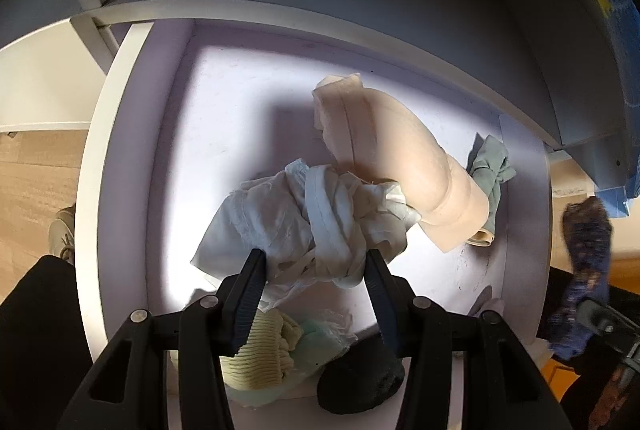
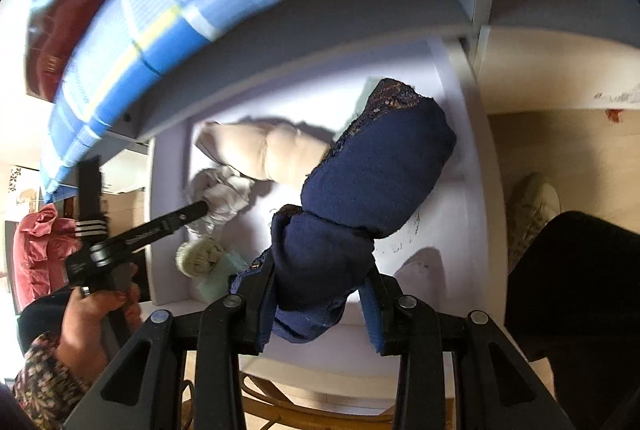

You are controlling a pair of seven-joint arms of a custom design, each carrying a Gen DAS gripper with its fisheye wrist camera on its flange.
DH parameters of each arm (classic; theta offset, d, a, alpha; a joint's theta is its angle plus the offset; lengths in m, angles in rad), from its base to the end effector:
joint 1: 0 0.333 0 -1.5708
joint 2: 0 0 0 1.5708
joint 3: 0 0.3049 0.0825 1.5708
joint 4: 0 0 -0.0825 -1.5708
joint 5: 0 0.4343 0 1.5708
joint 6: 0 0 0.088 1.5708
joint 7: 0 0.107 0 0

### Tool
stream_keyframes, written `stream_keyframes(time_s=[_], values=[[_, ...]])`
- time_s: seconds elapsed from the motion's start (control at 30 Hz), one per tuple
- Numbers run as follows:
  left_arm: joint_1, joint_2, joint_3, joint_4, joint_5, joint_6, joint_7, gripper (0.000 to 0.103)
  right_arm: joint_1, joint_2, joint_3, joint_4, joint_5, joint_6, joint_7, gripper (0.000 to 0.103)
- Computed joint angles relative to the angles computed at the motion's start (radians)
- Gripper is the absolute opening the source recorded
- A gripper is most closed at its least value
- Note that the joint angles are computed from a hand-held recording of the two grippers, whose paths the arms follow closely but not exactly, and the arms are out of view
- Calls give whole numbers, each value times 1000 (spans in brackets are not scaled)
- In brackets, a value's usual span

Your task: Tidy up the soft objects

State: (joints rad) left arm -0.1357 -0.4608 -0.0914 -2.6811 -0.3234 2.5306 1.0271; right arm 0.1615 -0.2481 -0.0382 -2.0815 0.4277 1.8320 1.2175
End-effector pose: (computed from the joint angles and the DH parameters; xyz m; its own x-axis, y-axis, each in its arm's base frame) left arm 0.4401 -0.0953 0.3697 0.4801 -0.8135 0.3282 -0.8303 -0.5421 -0.1292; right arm 0.5276 0.0980 0.5159 0.3511 -0.8501 -0.3925 -0.9359 -0.3320 -0.1180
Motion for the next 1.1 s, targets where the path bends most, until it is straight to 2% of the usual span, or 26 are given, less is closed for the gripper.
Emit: stream_keyframes(time_s=[0.3, 0.57, 0.77, 0.9, 1.1], values=[[-4, 11, 9, 9, -21, -1, 7, 50, -12, -16, -21, 89, 35, -17, -41, 37], [-2, 4, 13, 4, -37, -3, 17, 50, -2, 40, -16, 288, 64, -22, -99, 37], [-3, -1, 16, -3, -46, -4, 25, 50, 21, 162, 19, 528, 84, -39, -135, 37], [-6, -5, 23, -9, -61, 3, 41, 50, 48, 283, 67, 711, 37, -63, -140, 37], [-10, -28, 33, -30, -93, 15, 57, 50, 102, 465, 128, 955, -49, -145, -108, 37]])
